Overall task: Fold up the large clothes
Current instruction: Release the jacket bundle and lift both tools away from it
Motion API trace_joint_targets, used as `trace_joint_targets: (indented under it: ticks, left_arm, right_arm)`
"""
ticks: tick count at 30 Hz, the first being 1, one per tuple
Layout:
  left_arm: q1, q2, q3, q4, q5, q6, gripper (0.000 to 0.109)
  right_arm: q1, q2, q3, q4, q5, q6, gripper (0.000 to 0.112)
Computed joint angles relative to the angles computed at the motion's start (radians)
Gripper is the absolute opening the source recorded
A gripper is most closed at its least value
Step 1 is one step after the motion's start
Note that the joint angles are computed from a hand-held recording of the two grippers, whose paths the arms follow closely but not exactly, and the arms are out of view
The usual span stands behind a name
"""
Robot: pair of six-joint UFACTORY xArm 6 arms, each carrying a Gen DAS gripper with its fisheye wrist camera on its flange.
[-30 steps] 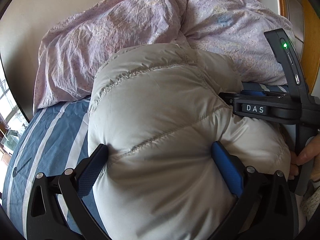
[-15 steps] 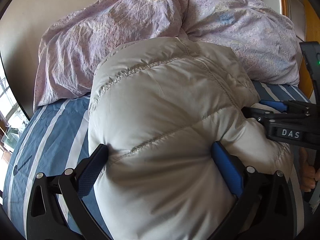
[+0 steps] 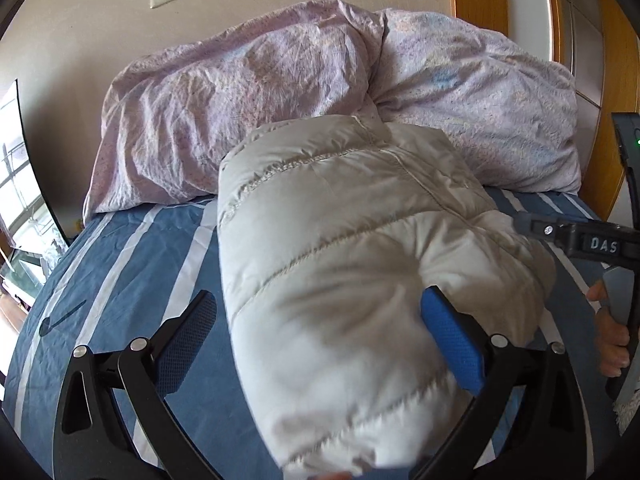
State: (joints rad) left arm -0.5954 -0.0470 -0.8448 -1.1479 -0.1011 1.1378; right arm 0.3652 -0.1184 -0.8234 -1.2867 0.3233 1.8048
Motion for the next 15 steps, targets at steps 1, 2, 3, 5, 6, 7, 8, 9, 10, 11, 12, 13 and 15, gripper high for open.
trace_joint_targets:
  ticks: [1,2,3,5,6,7,8,9,10,11,12,13,15]
  left_arm:
    - [0.005,-0.032,0.035,0.039,0.004,-0.038,0.102]
    - [0.008,-0.055,0.057,0.051,0.008,-0.051,0.102]
    - [0.013,-0.083,0.085,0.071,0.016,-0.071,0.102]
    - [0.029,-0.135,0.143,0.175,0.028,-0.177,0.102]
    - [0.040,-0.165,0.175,0.230,0.041,-0.233,0.102]
    - [0.047,-0.187,0.196,0.260,0.050,-0.262,0.102]
    - [0.057,-0.217,0.229,0.327,0.057,-0.326,0.102]
    - [0.065,-0.239,0.252,0.381,0.062,-0.372,0.102]
    - [0.069,-0.269,0.280,0.410,0.068,-0.395,0.102]
    - [0.074,-0.301,0.308,0.438,0.078,-0.418,0.102]
    - [0.081,-0.333,0.333,0.475,0.092,-0.451,0.102]
    - [0.088,-0.356,0.350,0.503,0.104,-0.475,0.102]
    - [0.102,-0.406,0.387,0.574,0.124,-0.535,0.102]
  right_arm:
    - [0.016,-0.022,0.013,0.014,0.030,-0.009,0.101]
    - [0.039,-0.047,0.028,0.043,0.065,-0.035,0.101]
    - [0.063,-0.069,0.040,0.078,0.103,-0.063,0.101]
    - [0.120,-0.123,0.073,0.118,0.186,-0.069,0.101]
    - [0.142,-0.147,0.091,0.120,0.203,-0.056,0.101]
    - [0.157,-0.163,0.104,0.125,0.215,-0.048,0.101]
    - [0.178,-0.180,0.118,0.137,0.233,-0.042,0.101]
    - [0.199,-0.198,0.132,0.145,0.250,-0.032,0.101]
    - [0.230,-0.219,0.147,0.155,0.282,-0.014,0.101]
    - [0.259,-0.236,0.161,0.155,0.310,0.006,0.101]
    - [0.295,-0.255,0.174,0.156,0.346,0.026,0.101]
    - [0.314,-0.258,0.174,0.157,0.363,0.034,0.101]
    - [0.382,-0.277,0.183,0.171,0.436,0.060,0.101]
